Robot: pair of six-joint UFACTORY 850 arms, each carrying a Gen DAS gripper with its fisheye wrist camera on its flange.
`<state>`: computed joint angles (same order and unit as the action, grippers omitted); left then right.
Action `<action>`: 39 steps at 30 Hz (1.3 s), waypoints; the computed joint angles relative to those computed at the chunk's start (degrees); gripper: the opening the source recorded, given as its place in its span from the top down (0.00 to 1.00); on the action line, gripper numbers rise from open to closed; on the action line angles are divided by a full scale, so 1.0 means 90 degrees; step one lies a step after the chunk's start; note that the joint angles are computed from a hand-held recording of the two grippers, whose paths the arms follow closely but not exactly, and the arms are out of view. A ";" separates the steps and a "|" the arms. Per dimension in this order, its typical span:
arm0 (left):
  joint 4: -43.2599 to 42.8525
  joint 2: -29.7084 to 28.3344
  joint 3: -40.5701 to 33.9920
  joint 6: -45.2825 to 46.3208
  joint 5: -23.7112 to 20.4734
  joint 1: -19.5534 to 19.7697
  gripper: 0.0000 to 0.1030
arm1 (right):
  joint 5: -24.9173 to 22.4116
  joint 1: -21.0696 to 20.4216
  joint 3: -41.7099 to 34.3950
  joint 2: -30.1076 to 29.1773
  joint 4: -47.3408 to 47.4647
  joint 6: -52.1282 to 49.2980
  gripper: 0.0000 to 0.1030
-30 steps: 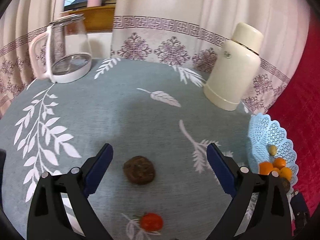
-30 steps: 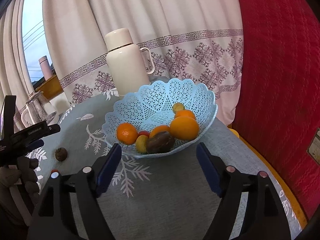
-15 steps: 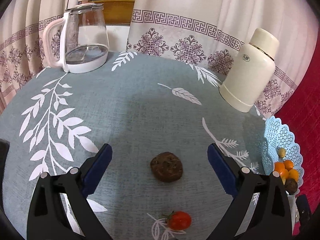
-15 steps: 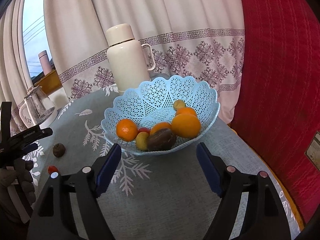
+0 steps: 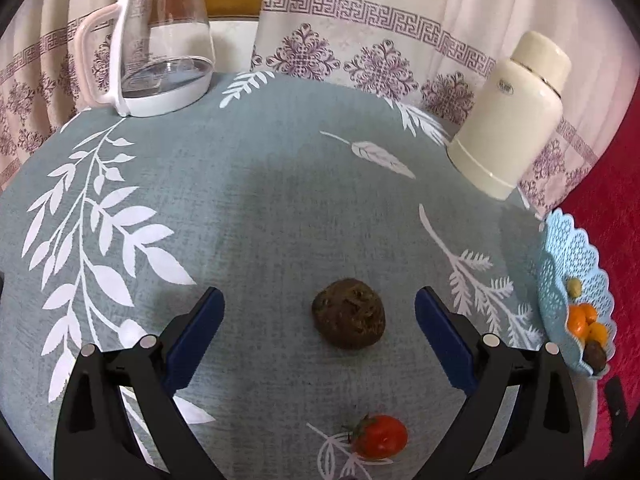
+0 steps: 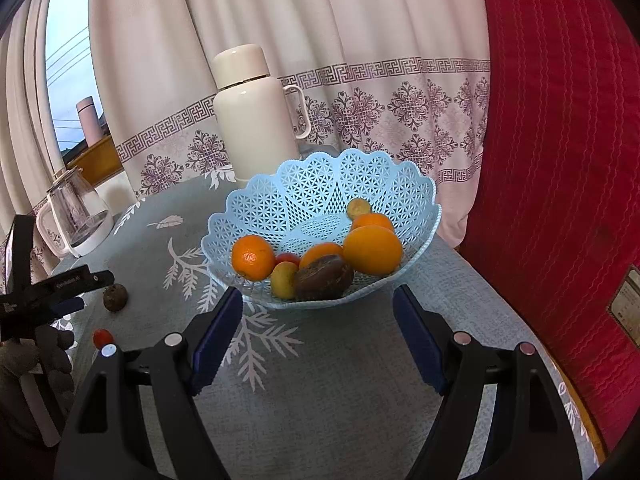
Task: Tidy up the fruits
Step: 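Move the left tool to the brown round fruit and close on it, then grasp the red tomato with the right tool while the left tool holds the brown fruit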
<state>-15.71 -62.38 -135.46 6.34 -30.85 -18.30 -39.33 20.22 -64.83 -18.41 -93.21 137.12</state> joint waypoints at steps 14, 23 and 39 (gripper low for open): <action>0.0621 -0.0283 -0.0390 -0.0023 -0.0331 -0.0153 0.31 | -0.0006 0.0025 0.0003 0.0003 -0.0031 0.0029 0.25; 0.0398 -0.0090 -0.0046 0.0466 -0.0077 -0.0176 0.56 | -0.0009 0.0025 -0.0001 0.0001 -0.0010 0.0015 0.25; -0.0210 0.0573 0.0880 0.0528 0.0848 0.0017 0.56 | 0.0432 0.0052 -0.0290 -0.0090 0.0132 -0.0665 0.25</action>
<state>-17.59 -57.22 -127.54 11.10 -23.22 -18.15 -35.44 20.69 -67.44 -19.22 -92.03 131.13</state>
